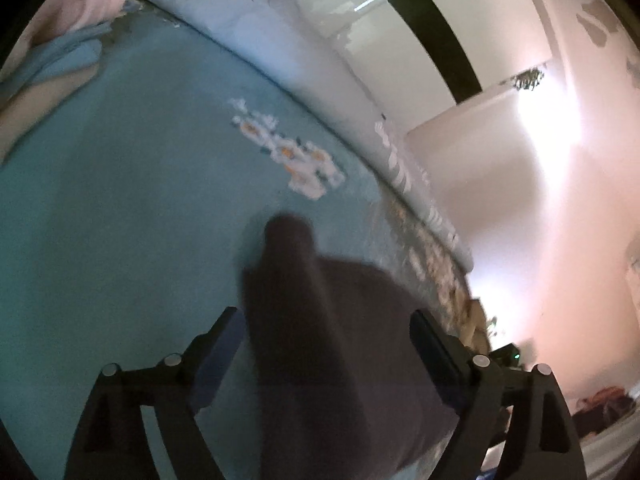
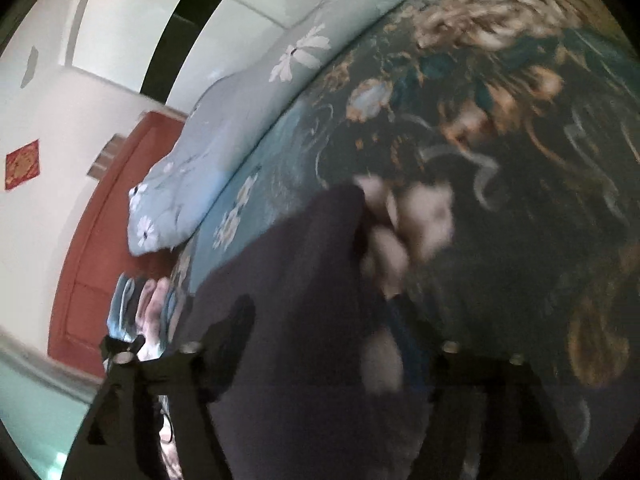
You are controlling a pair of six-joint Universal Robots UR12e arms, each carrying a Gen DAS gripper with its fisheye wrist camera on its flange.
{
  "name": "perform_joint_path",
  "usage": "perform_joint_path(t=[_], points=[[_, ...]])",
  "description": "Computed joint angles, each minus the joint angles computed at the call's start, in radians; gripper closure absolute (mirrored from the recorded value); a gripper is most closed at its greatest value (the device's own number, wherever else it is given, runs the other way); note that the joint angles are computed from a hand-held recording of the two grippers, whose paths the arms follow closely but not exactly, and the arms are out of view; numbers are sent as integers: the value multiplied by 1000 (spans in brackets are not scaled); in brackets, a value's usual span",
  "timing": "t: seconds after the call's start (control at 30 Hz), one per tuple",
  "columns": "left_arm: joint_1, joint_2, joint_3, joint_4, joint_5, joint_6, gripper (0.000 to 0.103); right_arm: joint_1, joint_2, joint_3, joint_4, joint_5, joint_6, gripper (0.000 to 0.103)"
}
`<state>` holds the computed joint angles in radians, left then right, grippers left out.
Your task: Fold clothes
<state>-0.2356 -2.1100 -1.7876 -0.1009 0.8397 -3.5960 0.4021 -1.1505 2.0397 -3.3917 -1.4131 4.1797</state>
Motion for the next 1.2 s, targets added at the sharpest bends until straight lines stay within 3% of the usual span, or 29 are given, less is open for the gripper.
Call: perform_joint_path(t=[0.13,0.2,0.3,0.47,0.53,0.63,0.9,1.0,1.13,1.2], points=[[-4,18,-21,-134,-9,115,10,14,-2,42,-45,51,-2,26],[-6,16,-23,-174,-21,143,10,24,-3,42,-43,51,-29,26],[-5,-5,-13,-201,-114,142,10,22,8,30,-47,86,-31,25],[-30,-20,26,-262,-121,199,2,13,54,-20,-59,191,-33,24],[-34,-31,46,-318,-189,223,2,15,62,-39,-44,201,-48,20],[-52,-29,64,-359,-142,262,1,18,74,-66,-20,216,-70,15],[-36,-43,54,-320,-218,226,1,6,99,-64,-131,272,-36,15],[-30,-56,62,-307,-230,170,2,0,109,-63,-155,282,-3,17],[-48,-48,66,-291,-180,158,2,8,109,-69,-150,255,-1,18],[-53,-43,65,-286,-156,162,3,14,103,-69,-126,231,-8,28]])
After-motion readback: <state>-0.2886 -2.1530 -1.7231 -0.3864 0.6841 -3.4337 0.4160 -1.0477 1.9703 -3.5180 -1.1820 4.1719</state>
